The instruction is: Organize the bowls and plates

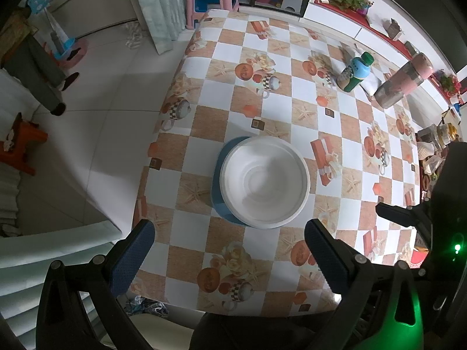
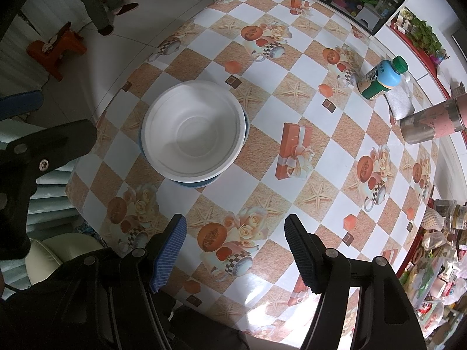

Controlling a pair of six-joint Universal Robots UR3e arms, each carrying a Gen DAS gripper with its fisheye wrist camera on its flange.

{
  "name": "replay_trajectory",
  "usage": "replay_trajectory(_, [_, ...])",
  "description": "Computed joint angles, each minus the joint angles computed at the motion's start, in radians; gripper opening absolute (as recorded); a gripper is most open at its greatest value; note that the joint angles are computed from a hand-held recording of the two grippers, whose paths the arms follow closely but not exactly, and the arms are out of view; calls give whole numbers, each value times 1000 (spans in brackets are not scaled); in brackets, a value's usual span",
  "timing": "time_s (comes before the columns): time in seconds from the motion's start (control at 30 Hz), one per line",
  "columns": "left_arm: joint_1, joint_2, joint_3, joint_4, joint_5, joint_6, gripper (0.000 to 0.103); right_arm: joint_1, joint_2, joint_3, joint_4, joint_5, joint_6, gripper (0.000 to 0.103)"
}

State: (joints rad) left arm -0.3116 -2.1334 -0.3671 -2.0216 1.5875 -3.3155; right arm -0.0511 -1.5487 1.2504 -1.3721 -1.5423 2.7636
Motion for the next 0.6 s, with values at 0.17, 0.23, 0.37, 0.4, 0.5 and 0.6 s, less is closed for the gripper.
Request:
replay_trajectory(0.17, [-10,-31,57,-45,2,1,103,-6,-6,16,-3,1,-8,71])
replay_trajectory(0.23, [-10,-46,82,-66,3,6,103,-9,-12,31,-3,3,-9,71])
replay_trajectory(0.37, [-9,-46,75,-73,4,12,103,-5,-17,40,-5,-1,-3,71])
replay_trajectory(0.4, [-8,-45,74,-73,3,13,103,-5,-15,38,-5,-1,-4,71])
replay_trajectory(0.5, [-7,-38,56,-66,5,13,103,-6,-13,35,-2,0,-4,71])
replay_trajectory(0.6, [-2,-43,60,-73,2,17,103,-6,-16,38,-1,-1,-4,71])
